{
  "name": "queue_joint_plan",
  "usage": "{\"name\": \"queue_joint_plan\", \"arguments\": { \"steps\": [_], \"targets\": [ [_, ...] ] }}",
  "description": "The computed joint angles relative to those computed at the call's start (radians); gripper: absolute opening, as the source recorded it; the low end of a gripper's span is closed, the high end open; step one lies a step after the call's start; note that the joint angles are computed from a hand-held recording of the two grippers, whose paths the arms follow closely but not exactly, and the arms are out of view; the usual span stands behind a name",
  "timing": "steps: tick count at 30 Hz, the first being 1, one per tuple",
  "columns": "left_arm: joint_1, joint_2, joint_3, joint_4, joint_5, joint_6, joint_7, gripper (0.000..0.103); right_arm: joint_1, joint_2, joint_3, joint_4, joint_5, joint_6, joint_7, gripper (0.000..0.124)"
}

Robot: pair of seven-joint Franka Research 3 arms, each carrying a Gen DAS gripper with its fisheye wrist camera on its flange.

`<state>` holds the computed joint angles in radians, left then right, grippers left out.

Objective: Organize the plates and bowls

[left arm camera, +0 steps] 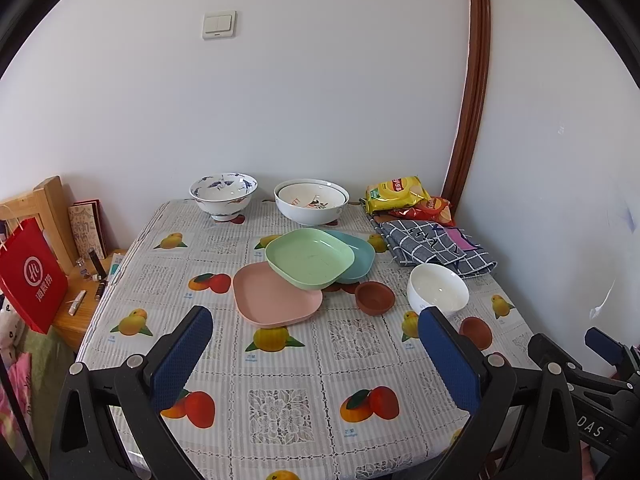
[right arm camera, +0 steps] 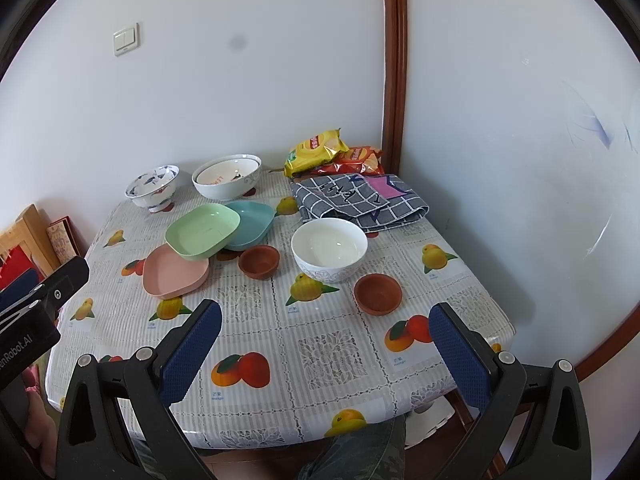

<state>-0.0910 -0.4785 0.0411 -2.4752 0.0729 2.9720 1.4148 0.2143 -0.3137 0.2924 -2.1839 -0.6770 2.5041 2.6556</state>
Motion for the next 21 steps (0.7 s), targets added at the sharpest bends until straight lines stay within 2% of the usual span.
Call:
{"name": "queue_joint_plan", "arguments": {
  "steps": [21],
  "targets": [
    [-0.008, -0.016, 0.002, -0.002, -0.007, -0.002, 0.006, 0.103, -0.002, -0.017, 0.012, 0.000, -0.005, 0.002, 0.002, 0.102]
  ]
}}
